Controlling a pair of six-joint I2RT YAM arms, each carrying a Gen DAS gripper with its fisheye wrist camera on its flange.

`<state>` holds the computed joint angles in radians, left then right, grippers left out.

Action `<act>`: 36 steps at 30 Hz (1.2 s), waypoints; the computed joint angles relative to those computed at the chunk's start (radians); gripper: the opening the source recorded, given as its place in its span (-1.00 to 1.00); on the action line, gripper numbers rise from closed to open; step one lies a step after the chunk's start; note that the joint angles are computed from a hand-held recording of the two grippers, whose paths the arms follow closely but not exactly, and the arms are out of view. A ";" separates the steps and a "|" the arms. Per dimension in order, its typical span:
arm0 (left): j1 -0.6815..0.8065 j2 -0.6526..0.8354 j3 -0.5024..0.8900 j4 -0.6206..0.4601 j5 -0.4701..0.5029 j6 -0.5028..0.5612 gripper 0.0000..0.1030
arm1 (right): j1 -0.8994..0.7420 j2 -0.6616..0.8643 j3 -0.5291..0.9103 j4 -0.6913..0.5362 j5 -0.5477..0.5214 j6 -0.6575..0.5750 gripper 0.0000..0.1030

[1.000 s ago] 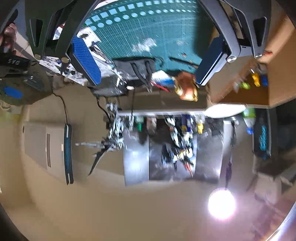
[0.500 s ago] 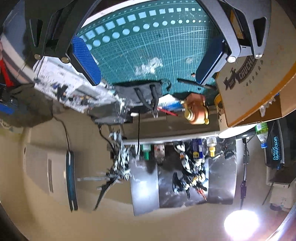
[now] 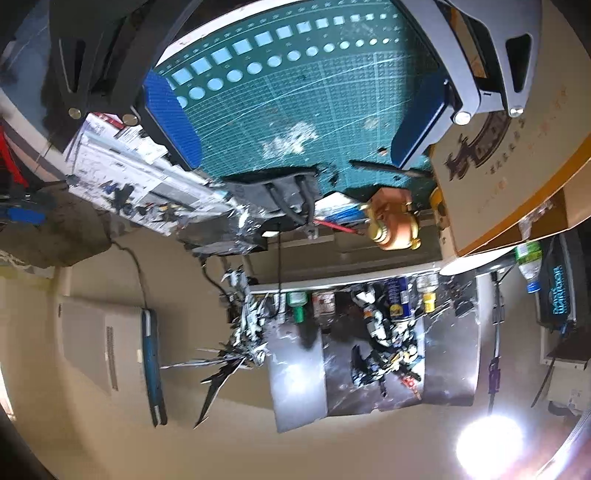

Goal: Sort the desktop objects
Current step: 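Grasp the small dark round part with the right tool, then carry the dark round part with the right tool to the box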

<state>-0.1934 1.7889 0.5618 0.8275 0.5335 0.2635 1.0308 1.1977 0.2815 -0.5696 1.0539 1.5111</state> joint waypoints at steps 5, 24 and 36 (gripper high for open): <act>-0.084 0.000 0.108 -0.178 -0.057 0.006 1.00 | -0.125 -0.100 -0.055 0.162 -0.025 -0.305 0.10; -0.413 0.286 0.564 -0.610 -0.327 -0.005 1.00 | -1.250 0.515 -0.026 1.228 -0.798 -1.574 -0.26; -0.390 0.310 0.598 -0.630 -0.278 -0.035 1.00 | -1.312 0.525 0.012 1.195 -0.950 -1.555 -0.53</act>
